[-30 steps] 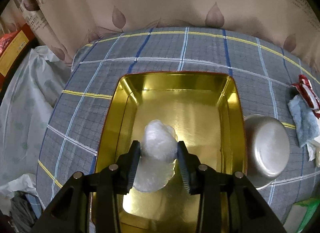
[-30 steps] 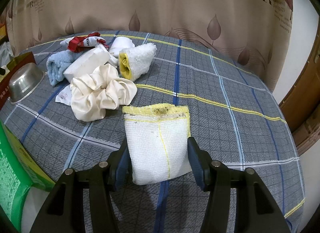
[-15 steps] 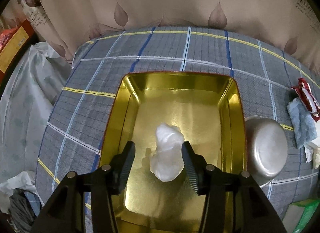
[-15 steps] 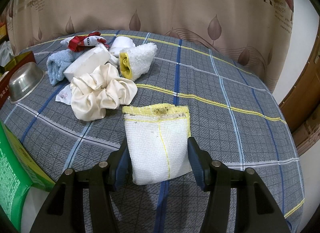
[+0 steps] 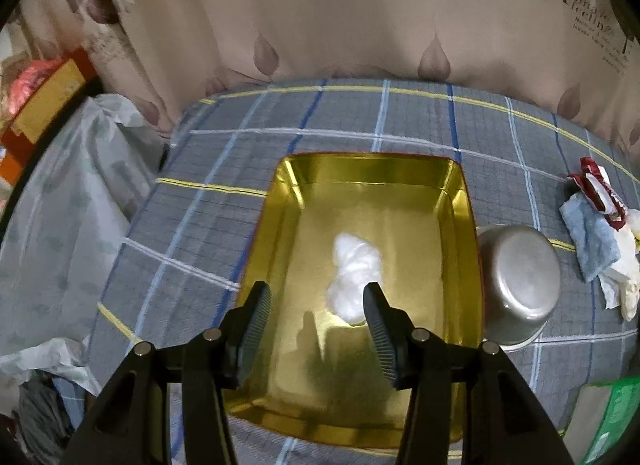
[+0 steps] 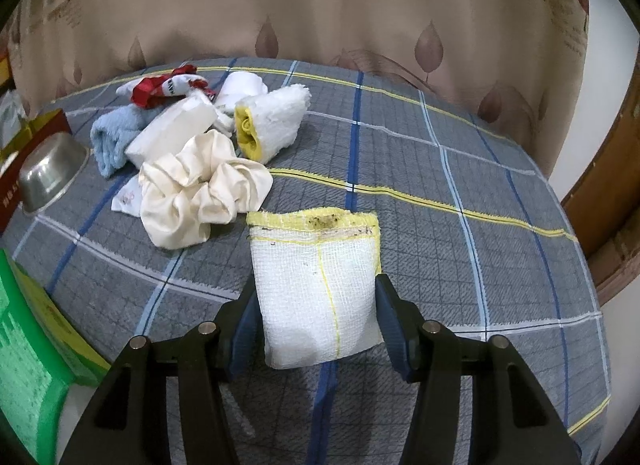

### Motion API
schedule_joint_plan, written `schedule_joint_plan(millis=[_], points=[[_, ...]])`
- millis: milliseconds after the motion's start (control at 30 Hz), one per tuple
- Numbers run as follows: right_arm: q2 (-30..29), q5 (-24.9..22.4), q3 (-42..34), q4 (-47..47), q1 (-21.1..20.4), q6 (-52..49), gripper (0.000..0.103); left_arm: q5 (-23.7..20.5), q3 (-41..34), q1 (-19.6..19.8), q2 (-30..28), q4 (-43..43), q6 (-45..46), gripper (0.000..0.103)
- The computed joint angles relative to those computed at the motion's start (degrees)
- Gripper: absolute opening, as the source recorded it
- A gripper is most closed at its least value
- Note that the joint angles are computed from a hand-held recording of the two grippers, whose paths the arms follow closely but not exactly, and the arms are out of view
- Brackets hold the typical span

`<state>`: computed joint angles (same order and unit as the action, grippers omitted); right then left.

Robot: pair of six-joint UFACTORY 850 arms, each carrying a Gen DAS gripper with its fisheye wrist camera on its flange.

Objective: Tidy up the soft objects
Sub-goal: 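Carry the mesh cloth to the gold tray and release with the right tool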

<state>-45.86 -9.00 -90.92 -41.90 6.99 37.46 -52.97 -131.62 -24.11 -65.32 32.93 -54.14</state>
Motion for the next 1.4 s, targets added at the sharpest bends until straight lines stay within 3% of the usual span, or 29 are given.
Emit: schedule_joint_plan(millis=[167, 467, 700, 900, 1167, 1400], points=[[-0.1, -1.2, -1.2, 12.4, -0.4, -10.7, 0.050, 3.5, 10.0, -1.0, 5.8, 6.1, -6.9, 0.049], [0.9, -3.5, -2.9, 17.8, 0.8, -15.3, 0.049, 8.4, 20.8, -1.4, 12.0, 11.0, -15.3, 0.049], [2.1, -4.8, -5.9, 35.9, 3.4, -35.0, 0.049, 9.8, 26.9, -1.3, 15.1, 15.3, -22.5, 0.049], [1.4, -9.1, -10.8, 53.6, 7.1, -54.4, 0.049, 10.2, 31.2, -0.6, 17.2, 17.4, -28.6, 0.049], [-4.0, -15.1, -20.7, 63.3, 13.6, -67.3, 0.049, 9.8, 34.5, 0.2, 18.4, 20.4, -33.8, 0.049], [-11.6, -20.6, -31.4, 64.0, 18.5, -68.6, 0.049, 10.8, 38.2, 1.8, 20.5, 20.9, -38.9, 0.049]])
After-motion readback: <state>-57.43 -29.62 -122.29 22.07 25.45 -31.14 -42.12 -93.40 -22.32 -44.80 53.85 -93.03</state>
